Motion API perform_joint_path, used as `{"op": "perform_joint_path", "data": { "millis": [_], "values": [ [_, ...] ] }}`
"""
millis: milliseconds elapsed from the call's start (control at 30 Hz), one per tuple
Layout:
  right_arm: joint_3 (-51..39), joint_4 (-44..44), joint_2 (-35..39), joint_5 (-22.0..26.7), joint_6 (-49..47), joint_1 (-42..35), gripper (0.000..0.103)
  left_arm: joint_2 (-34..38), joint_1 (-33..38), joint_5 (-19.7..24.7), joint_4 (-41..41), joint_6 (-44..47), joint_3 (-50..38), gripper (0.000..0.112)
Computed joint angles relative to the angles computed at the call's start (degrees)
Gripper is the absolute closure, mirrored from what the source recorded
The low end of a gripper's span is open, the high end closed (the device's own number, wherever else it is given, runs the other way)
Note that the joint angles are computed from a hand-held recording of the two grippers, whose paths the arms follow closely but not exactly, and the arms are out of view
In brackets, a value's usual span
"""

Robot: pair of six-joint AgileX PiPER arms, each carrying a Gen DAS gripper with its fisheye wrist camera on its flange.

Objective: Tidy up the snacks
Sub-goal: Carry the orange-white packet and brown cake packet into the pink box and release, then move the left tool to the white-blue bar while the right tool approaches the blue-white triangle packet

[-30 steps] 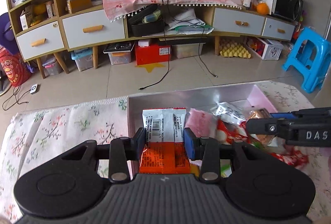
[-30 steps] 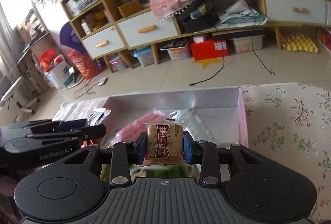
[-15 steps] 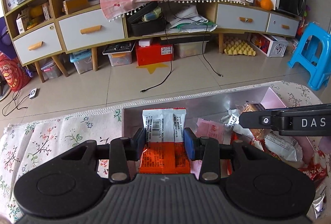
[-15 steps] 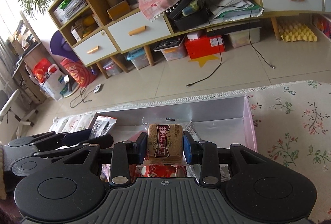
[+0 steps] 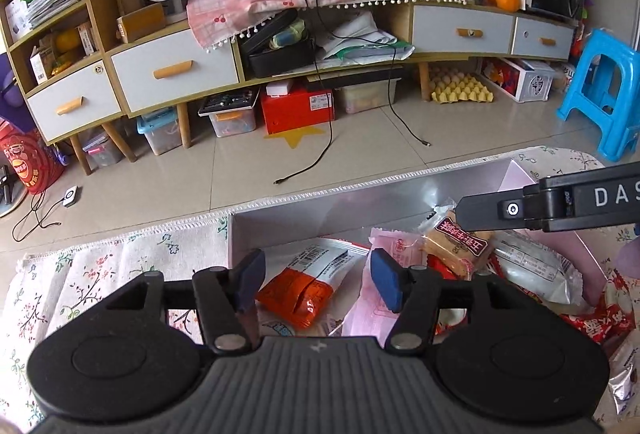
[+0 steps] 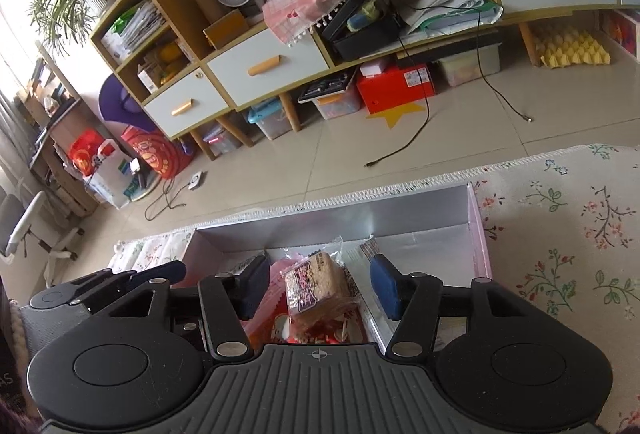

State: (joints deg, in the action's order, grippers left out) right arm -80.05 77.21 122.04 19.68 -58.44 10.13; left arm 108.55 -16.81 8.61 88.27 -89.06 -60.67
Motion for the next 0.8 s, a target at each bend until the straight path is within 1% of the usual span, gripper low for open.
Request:
{"op": "perform_joint_path", "data": {
  "millis": [133,233,300,467,500,633,700,800],
  "values": [
    [1.56,-0.53,-1.61,0.01,0.43,-0.09,0.046,-1.03,-0.6,0.85,-4.45,4.23,0.62,0.054],
    [3.01,-0.82,-3.26,0.1,0.73,-0.19,0.045,-2.45,-1.08,1.35,-5.89,5.45,1.81,0.051],
    [4.29,-1.07,-4.81,-0.11,0.7,-0.09,0.04,-3.53,-1.43,1.73,-8.08,7.48,2.52,0.05],
    [7.95,-1.66,-9.23,-0.24,0.08,0.2,0.038,-6.88,-2.68,2.9,-10.29,9.01,5.42,0.045],
    [8.83,-2.14,-10.3,-0.31,0.25,0.35,0.035,-7.51,-2.93,3.12,-11.25,9.92,5.93,0.043],
    [12.42,-3.54,-14.3,-0.68,-0.16,0.97,0.03,-10.24,-4.19,4.54,-16.36,14.51,7.93,0.037],
    [14.42,-4.71,-16.5,-0.84,0.26,1.38,0.03,-11.68,-4.73,5.01,-19.04,16.66,8.96,0.032],
    [17.25,-5.64,-19.46,-0.28,0.7,1.74,0.029,-14.25,-5.65,5.62,-20.52,16.89,11.3,0.028]
  ]
}}
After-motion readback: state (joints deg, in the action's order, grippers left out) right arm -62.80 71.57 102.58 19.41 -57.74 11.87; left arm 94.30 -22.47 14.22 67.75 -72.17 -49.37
